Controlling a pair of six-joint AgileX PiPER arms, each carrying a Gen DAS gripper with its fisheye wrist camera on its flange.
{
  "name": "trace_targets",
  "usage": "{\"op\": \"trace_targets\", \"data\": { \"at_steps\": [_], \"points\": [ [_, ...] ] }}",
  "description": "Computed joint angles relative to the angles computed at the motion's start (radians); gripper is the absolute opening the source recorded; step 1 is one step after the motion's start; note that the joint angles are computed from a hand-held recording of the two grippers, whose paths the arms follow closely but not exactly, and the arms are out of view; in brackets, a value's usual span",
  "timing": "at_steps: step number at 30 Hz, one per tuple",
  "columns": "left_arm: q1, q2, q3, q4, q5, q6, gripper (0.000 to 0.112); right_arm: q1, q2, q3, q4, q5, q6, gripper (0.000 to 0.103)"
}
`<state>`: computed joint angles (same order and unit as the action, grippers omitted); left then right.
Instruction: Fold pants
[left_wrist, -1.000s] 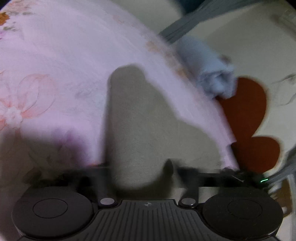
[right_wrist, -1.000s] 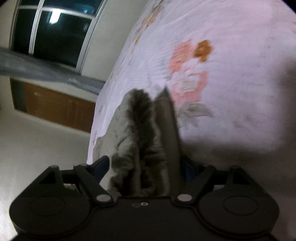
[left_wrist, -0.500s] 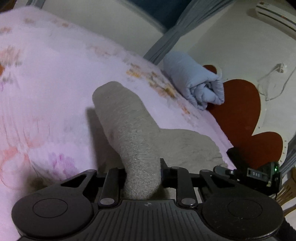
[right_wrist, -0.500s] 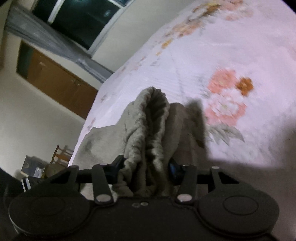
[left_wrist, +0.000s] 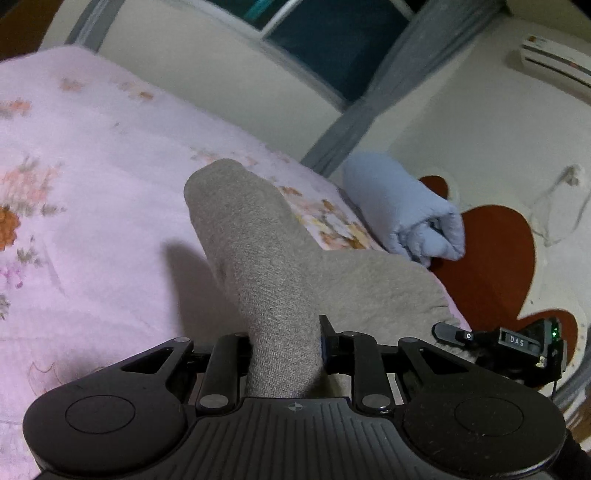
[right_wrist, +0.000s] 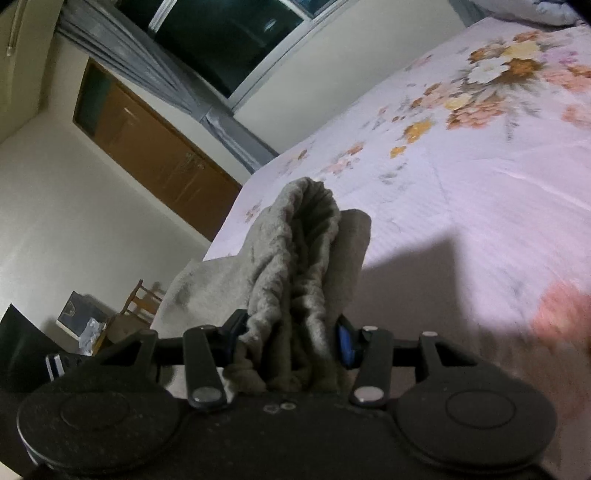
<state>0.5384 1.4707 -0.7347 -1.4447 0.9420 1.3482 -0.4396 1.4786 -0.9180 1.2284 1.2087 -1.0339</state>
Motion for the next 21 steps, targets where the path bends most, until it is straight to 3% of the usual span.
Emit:
{"op": "trace_targets", "data": {
  "at_steps": [8, 13, 17, 18, 20, 21],
  "points": [
    [-0.051, 0.231, 0.036, -0.148, -0.105, 0.189, 0.024, 0.075, 0.203, 0.004, 0.01, -0.101, -0.056, 0.041],
    [-0.005, 0.387, 0.077, -0.282, -0.004, 0.339, 0.033, 0.011, 0.331, 0.088, 0.109, -0.092, -0.187, 0.04],
    [-0.01, 0.373, 0.098, -0.289, -0.013, 0.363, 0.041, 0.014, 0.317, 0.111, 0.109, -0.108, -0.211, 0.041],
    [-0.005, 0.359, 0.101, -0.271, -0.025, 0.346, 0.051, 0.021, 0.315, 0.095, 0.096, -0.11, -0.193, 0.042],
    [0.008, 0.285, 0.124, -0.231, -0.066, 0.307, 0.08, 0.015, 0.292, 0.067, 0.04, -0.094, -0.137, 0.048],
    [0.013, 0.215, 0.149, -0.217, -0.121, 0.293, 0.103, 0.0, 0.264, 0.061, 0.002, -0.096, -0.109, 0.053]
  ]
}}
